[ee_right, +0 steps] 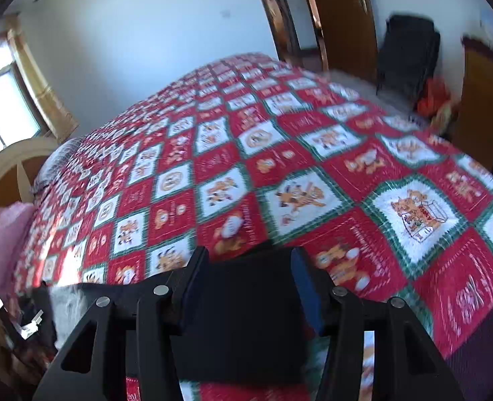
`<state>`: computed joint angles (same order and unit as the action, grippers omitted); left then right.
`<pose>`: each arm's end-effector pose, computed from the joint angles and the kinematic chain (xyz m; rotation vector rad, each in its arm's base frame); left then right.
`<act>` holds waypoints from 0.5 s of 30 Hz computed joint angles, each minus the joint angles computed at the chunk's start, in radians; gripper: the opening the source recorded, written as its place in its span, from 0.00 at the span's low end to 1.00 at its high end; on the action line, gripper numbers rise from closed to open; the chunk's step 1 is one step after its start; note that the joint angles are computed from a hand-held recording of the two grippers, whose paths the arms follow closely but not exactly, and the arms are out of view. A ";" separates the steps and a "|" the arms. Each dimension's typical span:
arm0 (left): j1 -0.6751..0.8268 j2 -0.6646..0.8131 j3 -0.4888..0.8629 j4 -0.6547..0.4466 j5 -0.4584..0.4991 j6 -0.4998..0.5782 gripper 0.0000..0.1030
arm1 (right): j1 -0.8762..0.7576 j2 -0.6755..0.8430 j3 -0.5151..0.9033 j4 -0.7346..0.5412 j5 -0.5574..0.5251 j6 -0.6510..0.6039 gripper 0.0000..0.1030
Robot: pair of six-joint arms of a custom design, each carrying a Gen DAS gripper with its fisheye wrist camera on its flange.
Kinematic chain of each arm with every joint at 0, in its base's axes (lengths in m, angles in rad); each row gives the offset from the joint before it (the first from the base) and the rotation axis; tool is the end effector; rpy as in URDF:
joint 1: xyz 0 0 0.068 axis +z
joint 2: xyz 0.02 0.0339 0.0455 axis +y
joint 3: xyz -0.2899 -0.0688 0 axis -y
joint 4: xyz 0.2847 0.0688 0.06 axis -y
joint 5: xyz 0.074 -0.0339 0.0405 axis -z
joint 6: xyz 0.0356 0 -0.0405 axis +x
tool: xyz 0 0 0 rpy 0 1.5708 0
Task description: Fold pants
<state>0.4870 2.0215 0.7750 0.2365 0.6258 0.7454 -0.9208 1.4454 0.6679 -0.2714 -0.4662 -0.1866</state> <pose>0.3178 0.1447 0.0366 0.5151 2.2809 -0.2272 0.1831 -0.2144 0.1525 0.7366 2.3498 0.1512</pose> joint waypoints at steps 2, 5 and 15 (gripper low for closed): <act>0.010 0.019 0.010 -0.004 -0.013 0.005 1.00 | -0.022 0.105 0.062 -0.039 -0.044 -0.019 0.43; 0.021 0.026 0.015 -0.003 -0.008 0.005 1.00 | -0.003 0.169 0.089 -0.078 -0.075 -0.063 0.34; 0.019 0.028 0.009 0.020 -0.007 -0.010 1.00 | 0.018 0.042 -0.051 0.209 0.016 0.034 0.04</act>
<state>0.5063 2.0499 0.7837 0.2563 0.6187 0.7353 -0.9030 1.4876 0.6167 -0.0628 -0.4499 -0.1521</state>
